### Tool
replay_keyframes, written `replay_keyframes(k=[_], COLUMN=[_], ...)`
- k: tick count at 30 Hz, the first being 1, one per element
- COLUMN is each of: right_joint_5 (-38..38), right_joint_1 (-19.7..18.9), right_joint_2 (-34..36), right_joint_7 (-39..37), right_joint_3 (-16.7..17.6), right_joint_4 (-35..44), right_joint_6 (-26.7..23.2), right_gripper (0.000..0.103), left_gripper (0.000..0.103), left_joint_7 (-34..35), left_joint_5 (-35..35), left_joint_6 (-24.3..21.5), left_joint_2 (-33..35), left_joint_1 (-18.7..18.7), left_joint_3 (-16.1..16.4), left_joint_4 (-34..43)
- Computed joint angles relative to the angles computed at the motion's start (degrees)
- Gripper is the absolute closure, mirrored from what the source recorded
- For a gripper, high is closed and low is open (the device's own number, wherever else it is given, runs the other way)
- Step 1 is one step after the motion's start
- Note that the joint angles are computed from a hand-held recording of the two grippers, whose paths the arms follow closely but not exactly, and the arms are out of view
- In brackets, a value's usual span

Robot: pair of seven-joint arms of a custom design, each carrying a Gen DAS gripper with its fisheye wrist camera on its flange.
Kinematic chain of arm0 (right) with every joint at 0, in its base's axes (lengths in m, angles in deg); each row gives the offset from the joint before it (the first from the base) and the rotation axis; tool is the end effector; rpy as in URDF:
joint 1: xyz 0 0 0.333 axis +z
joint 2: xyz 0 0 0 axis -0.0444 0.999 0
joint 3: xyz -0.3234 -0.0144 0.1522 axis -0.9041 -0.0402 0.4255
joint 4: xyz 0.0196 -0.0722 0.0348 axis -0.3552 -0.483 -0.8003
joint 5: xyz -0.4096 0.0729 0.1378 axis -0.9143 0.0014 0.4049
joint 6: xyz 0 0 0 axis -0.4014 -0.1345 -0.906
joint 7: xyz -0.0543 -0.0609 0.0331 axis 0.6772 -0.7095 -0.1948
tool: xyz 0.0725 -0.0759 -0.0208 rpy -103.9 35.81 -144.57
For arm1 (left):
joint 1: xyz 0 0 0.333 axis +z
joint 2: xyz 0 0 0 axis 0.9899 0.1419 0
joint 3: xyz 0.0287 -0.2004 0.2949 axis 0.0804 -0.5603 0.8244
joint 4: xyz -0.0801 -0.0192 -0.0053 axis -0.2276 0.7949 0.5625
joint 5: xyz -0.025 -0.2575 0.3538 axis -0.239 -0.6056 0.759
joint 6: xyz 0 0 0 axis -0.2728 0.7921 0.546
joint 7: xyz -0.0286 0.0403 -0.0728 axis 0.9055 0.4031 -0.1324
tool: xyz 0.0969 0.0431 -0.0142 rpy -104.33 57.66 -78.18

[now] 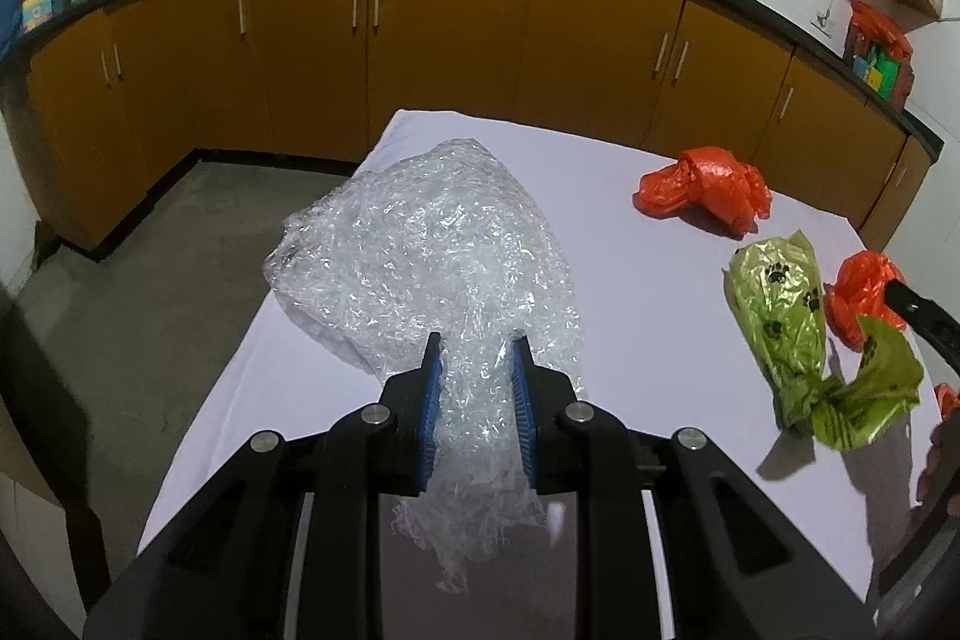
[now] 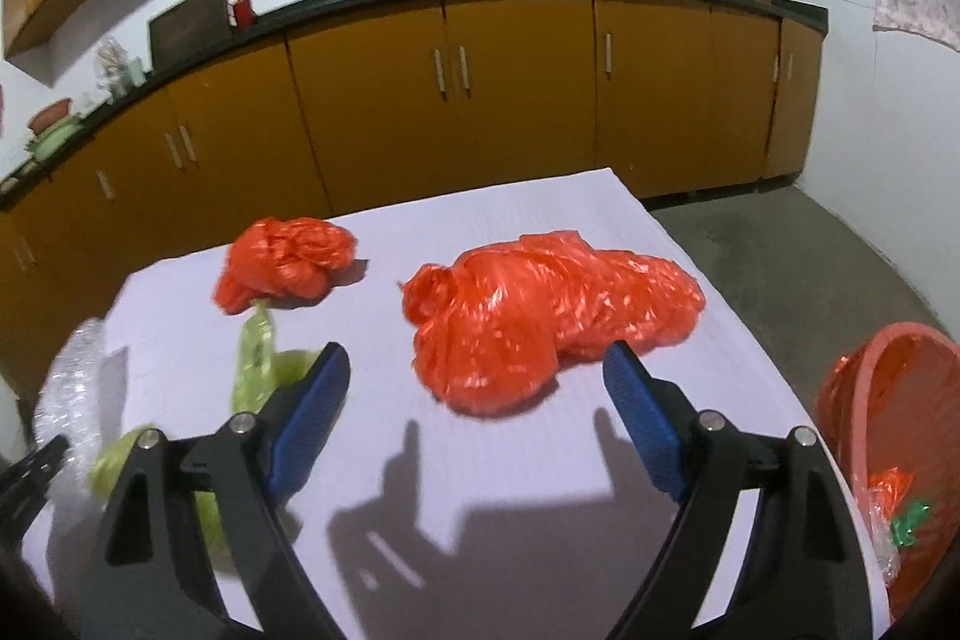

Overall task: Collect trash
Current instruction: 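Grasp the large orange bag with the right tool while the left tool holds bubble wrap, then carry the large orange bag and bubble wrap over the wastebasket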

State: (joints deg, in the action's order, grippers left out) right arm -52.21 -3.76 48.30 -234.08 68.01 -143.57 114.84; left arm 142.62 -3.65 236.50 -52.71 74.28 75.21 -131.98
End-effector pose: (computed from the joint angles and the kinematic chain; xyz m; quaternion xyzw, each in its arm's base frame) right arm 0.4896 0.0866 0.4605 -0.4725 0.7601 -0.3539 0.2716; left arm 0.4591 -0.1318 0.4594 -0.6270 0.6654 -0.3376 0.2242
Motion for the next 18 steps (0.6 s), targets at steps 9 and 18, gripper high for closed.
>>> replay_keyframes(k=[9,18], right_joint_5=[9.17,5.26], right_joint_1=[1.04,-1.65], right_joint_2=[5.17,0.90], right_joint_7=[-6.47,-4.67], right_joint_3=[-2.10,-1.00], right_joint_4=[2.62,-1.66], right_joint_6=[0.11,5.47], right_gripper=[0.056,0.075], left_gripper=[0.081,0.081], left_joint_7=[0.26,0.03], left_joint_5=[0.70,0.58], left_joint_6=[0.78,0.37], left_joint_2=[1.98,0.37], left_joint_1=[-0.35,-1.60], left_joint_3=[-1.06,-0.67], left_joint_4=[2.11,0.96])
